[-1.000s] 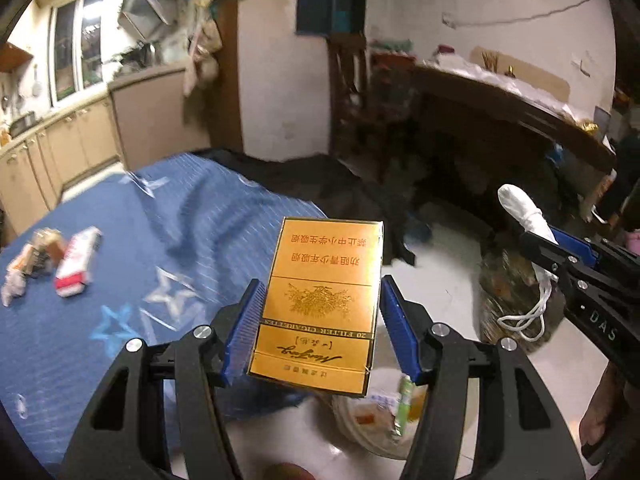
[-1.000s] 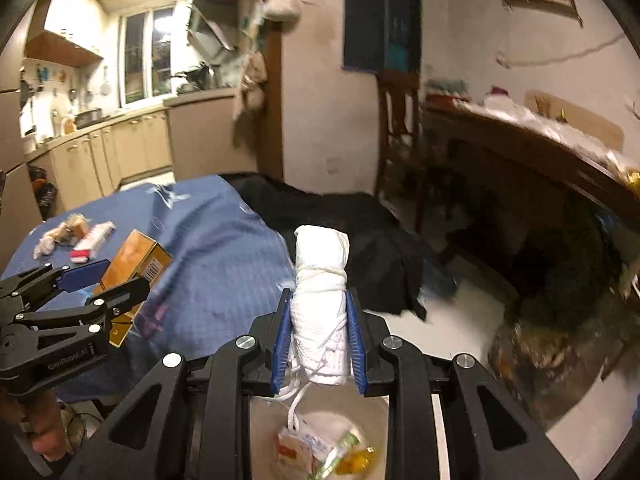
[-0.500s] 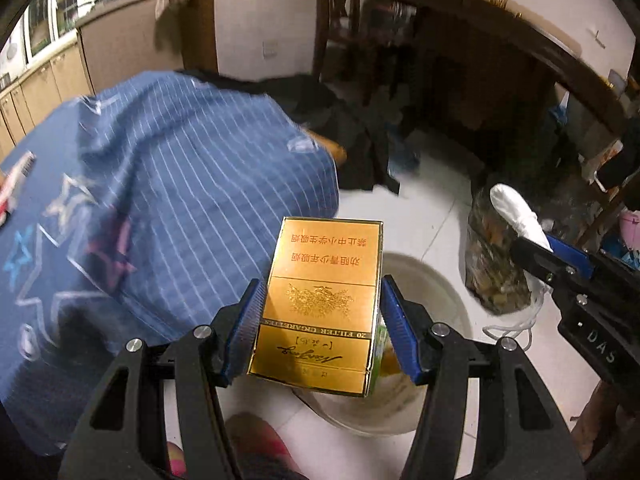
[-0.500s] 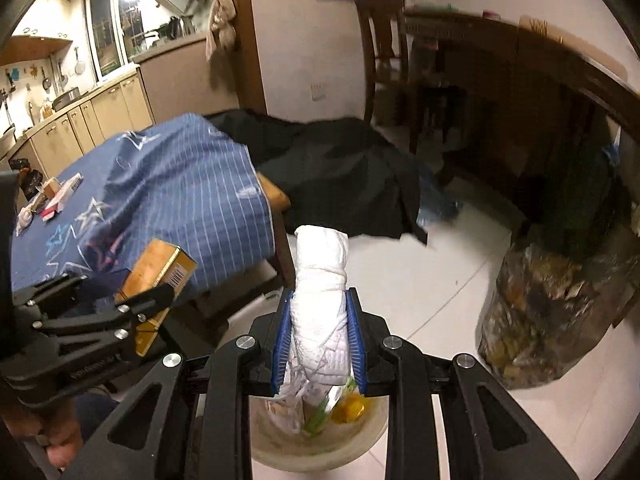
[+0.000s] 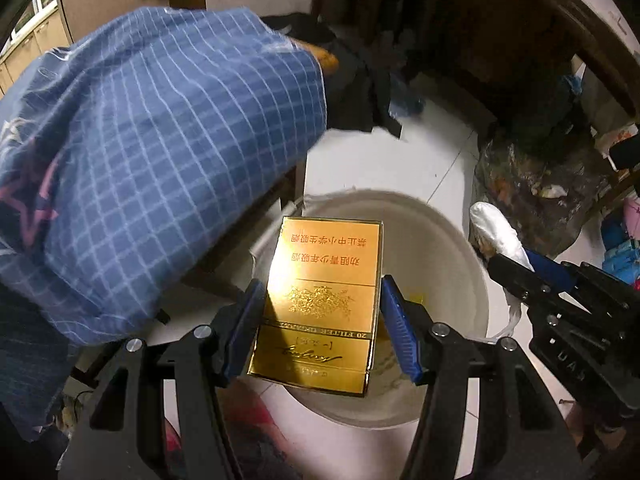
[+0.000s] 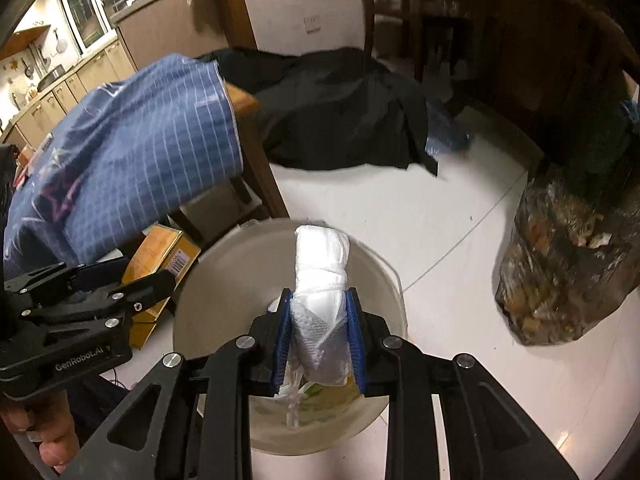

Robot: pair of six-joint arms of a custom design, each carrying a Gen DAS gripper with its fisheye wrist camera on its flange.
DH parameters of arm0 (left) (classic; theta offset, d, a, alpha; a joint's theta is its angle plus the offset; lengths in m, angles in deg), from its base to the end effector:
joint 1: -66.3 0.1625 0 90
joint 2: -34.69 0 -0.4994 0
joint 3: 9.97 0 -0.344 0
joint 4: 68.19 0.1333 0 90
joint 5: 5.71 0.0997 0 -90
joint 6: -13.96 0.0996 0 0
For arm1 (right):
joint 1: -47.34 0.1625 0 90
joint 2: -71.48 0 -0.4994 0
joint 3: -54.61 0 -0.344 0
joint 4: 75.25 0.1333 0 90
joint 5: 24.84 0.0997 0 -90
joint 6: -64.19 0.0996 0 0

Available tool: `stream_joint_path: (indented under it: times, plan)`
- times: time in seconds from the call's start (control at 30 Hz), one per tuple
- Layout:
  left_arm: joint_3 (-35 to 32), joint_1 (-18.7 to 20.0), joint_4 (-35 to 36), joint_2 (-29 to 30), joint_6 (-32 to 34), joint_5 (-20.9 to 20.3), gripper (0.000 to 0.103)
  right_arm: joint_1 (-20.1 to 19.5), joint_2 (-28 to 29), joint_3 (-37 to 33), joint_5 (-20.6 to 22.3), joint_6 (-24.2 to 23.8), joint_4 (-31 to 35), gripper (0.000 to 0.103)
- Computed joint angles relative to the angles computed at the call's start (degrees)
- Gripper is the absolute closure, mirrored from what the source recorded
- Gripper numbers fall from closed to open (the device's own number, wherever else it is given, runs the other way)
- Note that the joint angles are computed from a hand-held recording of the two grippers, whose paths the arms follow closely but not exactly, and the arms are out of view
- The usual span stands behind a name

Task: Collect trash
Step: 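Open the left tool to drop the gold box while the right tool drops the tissue into the bucket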

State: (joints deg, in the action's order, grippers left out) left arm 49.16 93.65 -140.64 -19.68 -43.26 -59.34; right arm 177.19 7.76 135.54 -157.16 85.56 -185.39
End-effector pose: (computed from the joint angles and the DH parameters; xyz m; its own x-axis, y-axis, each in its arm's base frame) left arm -0.5294 -0.4904 0.4278 -0.7829 0.0859 -0.6162 0.3020 0.9184 -0.2557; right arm 0.4693 -0.4589 0.4401 -0.7823 -0.1372 0.6075 -0.3811 0.8770 -0.2926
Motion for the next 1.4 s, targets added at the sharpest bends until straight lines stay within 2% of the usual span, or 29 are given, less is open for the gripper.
stream_joint_path:
  times: [0.4,0.83,0.9,0.97,1.07,1.4]
  plan:
    - [1.07,0.8,1.58,1.04,-2.7,-3.66,0.047,-2.64,-0.81,3.8,2.53,1.34,0.15,0.076]
    - [1.71,0.73,2.19,0.54,-3.6,-2.88,0.045,-2.65,-0.67,4.12,2.3,1.67,0.09,0.076]
    - [1.72,0.74,2.18,0.4,-3.9,-2.78,0.043,-2.55,-0.76,4.25,2.1,1.66,-0.25,0.074]
    - [1.74,0.6,2.12,0.37,-3.79,-2.35,0.032,-2.45,-0.94,4.43,1.67,1.79,-0.71,0.069]
    - [1.83,0.36,1.77,0.37,-3.03,-1.83,0.025,-2.49,-1.26,4.27,1.53,1.84,-0.69,0.067]
    - [1.39,0.34,2.12,0.64,-3.39,-1.66,0.025,-2.58,-1.89,4.2,1.01,1.81,-0.61,0.067]
